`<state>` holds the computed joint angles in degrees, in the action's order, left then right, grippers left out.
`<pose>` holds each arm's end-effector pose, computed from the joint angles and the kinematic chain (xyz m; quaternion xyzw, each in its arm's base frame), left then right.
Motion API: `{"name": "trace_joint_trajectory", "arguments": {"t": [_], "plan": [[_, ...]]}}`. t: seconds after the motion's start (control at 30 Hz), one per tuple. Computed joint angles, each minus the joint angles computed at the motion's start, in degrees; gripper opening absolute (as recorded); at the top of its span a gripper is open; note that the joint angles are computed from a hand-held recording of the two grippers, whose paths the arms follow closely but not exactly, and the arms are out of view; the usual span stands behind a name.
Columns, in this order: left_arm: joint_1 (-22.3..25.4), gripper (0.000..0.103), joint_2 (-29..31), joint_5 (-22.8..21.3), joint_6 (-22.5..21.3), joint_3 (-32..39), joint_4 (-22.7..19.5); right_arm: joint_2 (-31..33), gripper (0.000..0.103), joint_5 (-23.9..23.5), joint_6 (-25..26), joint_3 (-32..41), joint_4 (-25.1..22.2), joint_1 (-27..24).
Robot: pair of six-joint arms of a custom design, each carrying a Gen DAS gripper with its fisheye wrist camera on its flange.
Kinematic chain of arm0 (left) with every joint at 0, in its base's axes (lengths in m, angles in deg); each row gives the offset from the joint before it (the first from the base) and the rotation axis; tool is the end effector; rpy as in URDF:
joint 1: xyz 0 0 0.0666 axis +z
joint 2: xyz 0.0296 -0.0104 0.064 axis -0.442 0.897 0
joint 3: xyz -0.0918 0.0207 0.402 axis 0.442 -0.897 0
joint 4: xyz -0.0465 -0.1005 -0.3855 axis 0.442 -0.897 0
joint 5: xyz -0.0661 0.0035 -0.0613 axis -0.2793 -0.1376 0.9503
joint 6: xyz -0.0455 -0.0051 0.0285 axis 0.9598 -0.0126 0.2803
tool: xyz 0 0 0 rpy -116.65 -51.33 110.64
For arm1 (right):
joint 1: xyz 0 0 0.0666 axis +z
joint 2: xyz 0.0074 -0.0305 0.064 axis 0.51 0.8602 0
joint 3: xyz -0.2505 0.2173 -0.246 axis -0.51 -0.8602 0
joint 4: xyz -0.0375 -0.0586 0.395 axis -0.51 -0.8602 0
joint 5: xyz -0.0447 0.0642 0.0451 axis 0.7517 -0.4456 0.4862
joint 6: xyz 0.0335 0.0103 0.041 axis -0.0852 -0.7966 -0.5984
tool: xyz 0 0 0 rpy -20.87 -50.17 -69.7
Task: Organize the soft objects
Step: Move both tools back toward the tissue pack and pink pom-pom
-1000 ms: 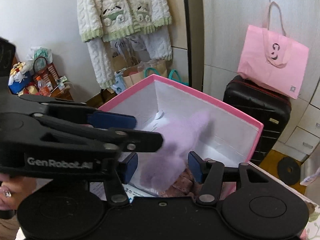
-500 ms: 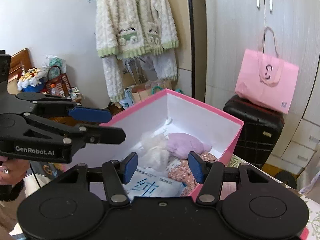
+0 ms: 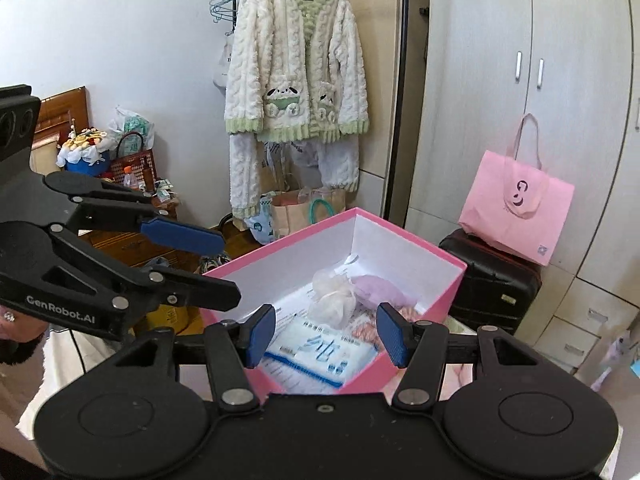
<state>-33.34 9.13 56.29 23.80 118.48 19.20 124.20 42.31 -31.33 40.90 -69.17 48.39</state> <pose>0.4870 -0.0794 0.5279 0.3196 0.7966 -0.1788 0.4810 0.4614 0.1500 0.5267 -0.1896 0.8593 0.0876 0.4669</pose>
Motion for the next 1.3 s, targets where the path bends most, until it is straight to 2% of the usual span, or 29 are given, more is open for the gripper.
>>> {"name": "trace_joint_trajectory", "arguments": {"t": [0.27, 0.5, 0.7, 0.77, 0.8, 0.9, 1.0, 1.13, 1.3], "plan": [[-2.3, 0.054, -2.1, 0.9, -2.9, -1.6, -3.6, -7.5, 0.063, 3.6, -1.4, -7.9, 2.5, -0.5], [-6.1, 0.054, -1.3, 1.7, -3.2, -1.7, -6.3, -13.6, 0.063, 3.0, -5.4, -14.6, 5.0, -5.4], [-10.3, 0.054, -1.0, 0.2, -2.0, -3.1, -5.8, -17.2, 0.064, 0.2, -7.9, -19.0, 6.7, -10.7], [-11.3, 0.054, -0.6, 0.9, -0.3, -3.7, -4.3, -17.8, 0.065, 0.1, -7.2, -20.6, 7.8, -12.1], [-11.6, 0.054, -0.1, 1.7, 0.7, -3.8, -3.5, -18.0, 0.066, 0.8, -5.3, -21.4, 8.3, -12.5], [-12.7, 0.053, 1.3, 1.0, 3.1, -3.9, -0.8, -18.5, 0.066, 5.1, -3.3, -24.2, 12.1, -13.4], [-14.5, 0.052, 2.3, -3.2, 5.2, -5.0, 3.6, -17.9, 0.066, 3.1, -3.3, -26.0, 15.6, -15.8], [-16.9, 0.052, 4.7, -9.1, 7.0, -5.0, 7.2, -15.9, 0.066, -0.5, -4.3, -27.0, 19.8, -18.9], [-19.2, 0.052, 8.0, -15.0, 8.1, -4.4, 10.8, -11.5, 0.067, -0.2, -4.6, -26.2, 22.5, -20.7]]}}
